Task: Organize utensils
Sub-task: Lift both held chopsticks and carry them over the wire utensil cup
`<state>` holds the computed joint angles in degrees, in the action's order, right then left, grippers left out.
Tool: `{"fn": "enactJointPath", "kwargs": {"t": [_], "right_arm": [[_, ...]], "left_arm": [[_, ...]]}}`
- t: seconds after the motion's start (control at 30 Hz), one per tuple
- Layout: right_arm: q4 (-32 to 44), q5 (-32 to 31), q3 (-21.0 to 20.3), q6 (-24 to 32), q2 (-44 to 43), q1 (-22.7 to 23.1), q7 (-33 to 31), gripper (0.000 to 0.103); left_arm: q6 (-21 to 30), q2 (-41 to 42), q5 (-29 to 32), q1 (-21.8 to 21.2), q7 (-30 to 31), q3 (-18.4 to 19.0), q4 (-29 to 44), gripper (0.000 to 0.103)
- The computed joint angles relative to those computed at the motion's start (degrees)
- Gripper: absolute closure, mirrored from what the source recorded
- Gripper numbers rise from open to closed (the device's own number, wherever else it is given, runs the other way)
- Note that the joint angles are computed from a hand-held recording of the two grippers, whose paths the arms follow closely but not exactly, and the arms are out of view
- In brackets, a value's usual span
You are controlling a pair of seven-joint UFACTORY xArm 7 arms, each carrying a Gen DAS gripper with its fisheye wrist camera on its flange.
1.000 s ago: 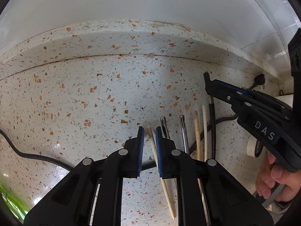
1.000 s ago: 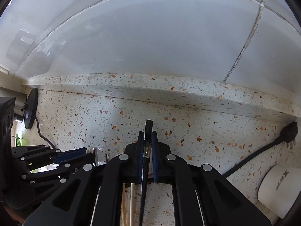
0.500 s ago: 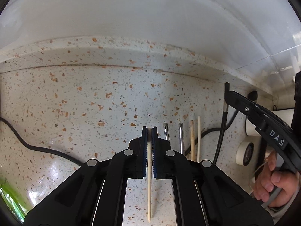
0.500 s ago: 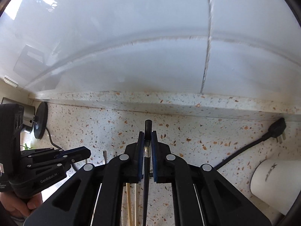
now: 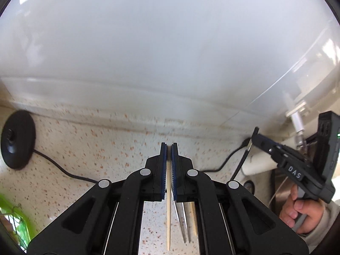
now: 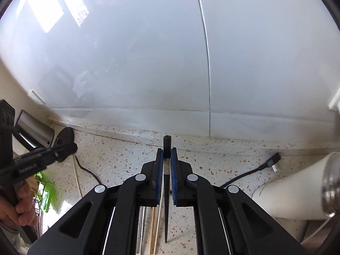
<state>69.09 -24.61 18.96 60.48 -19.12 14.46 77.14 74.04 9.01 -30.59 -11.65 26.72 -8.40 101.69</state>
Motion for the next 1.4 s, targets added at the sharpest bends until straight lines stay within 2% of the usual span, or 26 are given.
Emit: {"fn": "enactJointPath", "kwargs": {"t": [0.2, 0.23, 0.37, 0.43, 0.57, 0.7, 0.77, 0.97, 1.4], "right_arm": [[6.58, -6.87, 4.43, 4.98, 1.24, 0.6, 0.48, 0.1], [7.74, -7.81, 4.88, 5.73, 1.65, 0.9, 0.41, 0.103], [12.93, -12.15, 6.52, 8.56, 4.2, 2.53, -0.81, 0.103], [15.99, -14.4, 7.39, 11.53, 6.13, 3.78, -1.72, 0.103], [17.31, -13.19, 5.48, 12.48, 7.65, 6.57, -0.67, 0.103], [16.74, -11.41, 3.93, 13.46, 7.91, 8.1, 0.69, 0.1], [16.24, -10.62, 3.4, 14.41, 8.23, 8.5, 1.02, 0.065], [14.96, -9.48, 1.37, 13.28, 9.18, 8.44, 1.11, 0.064], [17.92, -8.11, -5.62, 9.87, 16.22, 6.64, -4.67, 0.064]], "left_arm": [[-1.88, -6.18, -6.38, 3.29, 4.85, 2.3, -2.37, 0.1], [-2.25, -7.41, -7.42, 3.79, 5.59, 2.92, -3.07, 0.1], [-4.3, -12.71, -11.3, 5.19, 11.42, 5.68, -5.4, 0.1], [-3.44, -13.99, -13.35, 5.79, 13.08, 7.47, -4.89, 0.1], [-0.66, -13.92, -14.8, 7.39, 11.92, 9.82, -3.26, 0.1], [0.68, -13.81, -13.8, 8.5, 10.41, 10.4, -2.99, 0.1], [1.79, -13.45, -14.09, 9.1, 9.23, 10.7, -2.72, 0.1], [1.98, -12.69, -13.59, 10.09, 8.65, 10.47, -2.17, 0.1], [1.64, -8.24, -10.42, 11.53, 5.64, 8.92, 1.72, 0.1]]}}
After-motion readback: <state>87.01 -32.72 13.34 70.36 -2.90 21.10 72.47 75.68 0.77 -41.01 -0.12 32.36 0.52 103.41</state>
